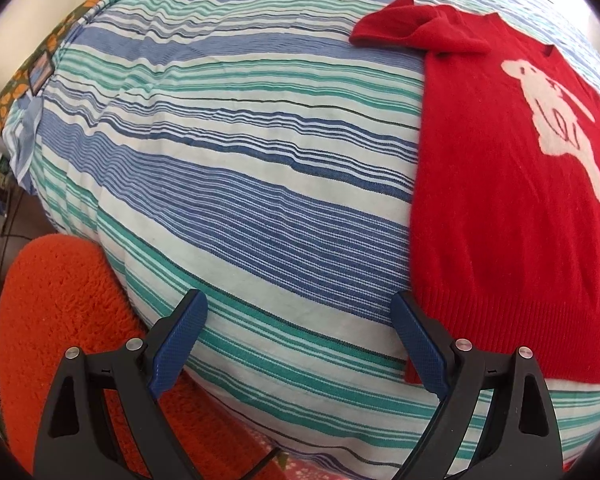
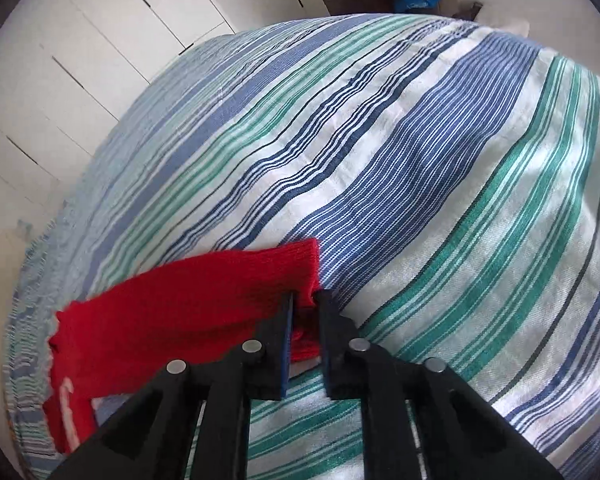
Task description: Fold small clothes
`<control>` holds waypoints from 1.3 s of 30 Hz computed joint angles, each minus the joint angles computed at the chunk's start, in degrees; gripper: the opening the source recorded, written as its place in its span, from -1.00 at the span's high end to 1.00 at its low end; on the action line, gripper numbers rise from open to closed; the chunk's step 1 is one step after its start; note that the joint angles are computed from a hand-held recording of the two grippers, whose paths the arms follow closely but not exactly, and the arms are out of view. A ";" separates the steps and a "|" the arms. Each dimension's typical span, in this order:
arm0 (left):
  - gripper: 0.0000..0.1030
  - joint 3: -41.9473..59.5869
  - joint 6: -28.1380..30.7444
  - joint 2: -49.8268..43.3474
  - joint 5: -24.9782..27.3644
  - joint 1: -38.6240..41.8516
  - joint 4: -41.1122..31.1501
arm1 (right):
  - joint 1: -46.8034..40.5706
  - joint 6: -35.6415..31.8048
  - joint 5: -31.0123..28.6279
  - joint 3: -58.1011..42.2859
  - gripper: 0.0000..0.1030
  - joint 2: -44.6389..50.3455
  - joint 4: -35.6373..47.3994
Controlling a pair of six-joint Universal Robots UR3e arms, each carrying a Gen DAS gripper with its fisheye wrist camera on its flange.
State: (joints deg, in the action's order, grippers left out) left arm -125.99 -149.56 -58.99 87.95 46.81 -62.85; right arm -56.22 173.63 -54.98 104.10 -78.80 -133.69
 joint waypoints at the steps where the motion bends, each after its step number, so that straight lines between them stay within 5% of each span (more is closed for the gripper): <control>1: -0.82 0.13 0.01 -0.07 -0.21 0.30 -0.19 | -2.08 0.41 2.41 0.83 0.42 -1.09 1.15; 8: -0.82 0.14 -0.58 -1.19 0.25 -0.43 0.26 | -9.52 -4.92 9.67 3.46 0.41 -5.07 17.15; 13: -0.82 0.09 0.85 0.07 -0.24 0.78 -1.22 | -4.58 -0.22 8.77 4.90 0.43 0.75 4.87; 15: -0.82 0.41 1.21 0.49 -0.87 1.79 -2.13 | -2.16 -0.23 4.61 3.75 0.92 0.53 2.64; 20: -0.83 0.13 0.26 -0.70 -0.28 1.51 -1.22 | 1.40 -0.74 -6.86 5.69 0.94 -3.76 -0.84; 29: -0.83 1.17 2.85 0.81 -1.55 3.02 -3.12 | 5.47 0.41 -12.22 4.52 0.94 -1.77 -5.17; 32: -0.82 5.42 4.50 1.34 -4.44 3.86 -6.26 | 3.13 -3.76 -9.08 5.33 0.52 -5.51 -0.74; 34: -0.82 9.19 5.95 0.36 -7.67 4.08 -7.60 | 0.80 -7.58 -9.41 8.01 -0.03 -10.74 1.27; 36: -0.82 15.13 5.45 -4.51 -10.02 0.93 -6.24 | -2.41 -12.72 -9.39 12.02 -0.13 -18.63 3.20; 39: -0.83 24.95 2.18 -14.96 -11.00 -6.48 -2.29 | -8.88 -24.57 -4.15 14.36 -0.13 -31.42 17.16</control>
State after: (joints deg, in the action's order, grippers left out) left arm -101.05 -147.38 -73.94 76.96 40.33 -65.14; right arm -65.10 149.06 -59.13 118.46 -110.22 -116.53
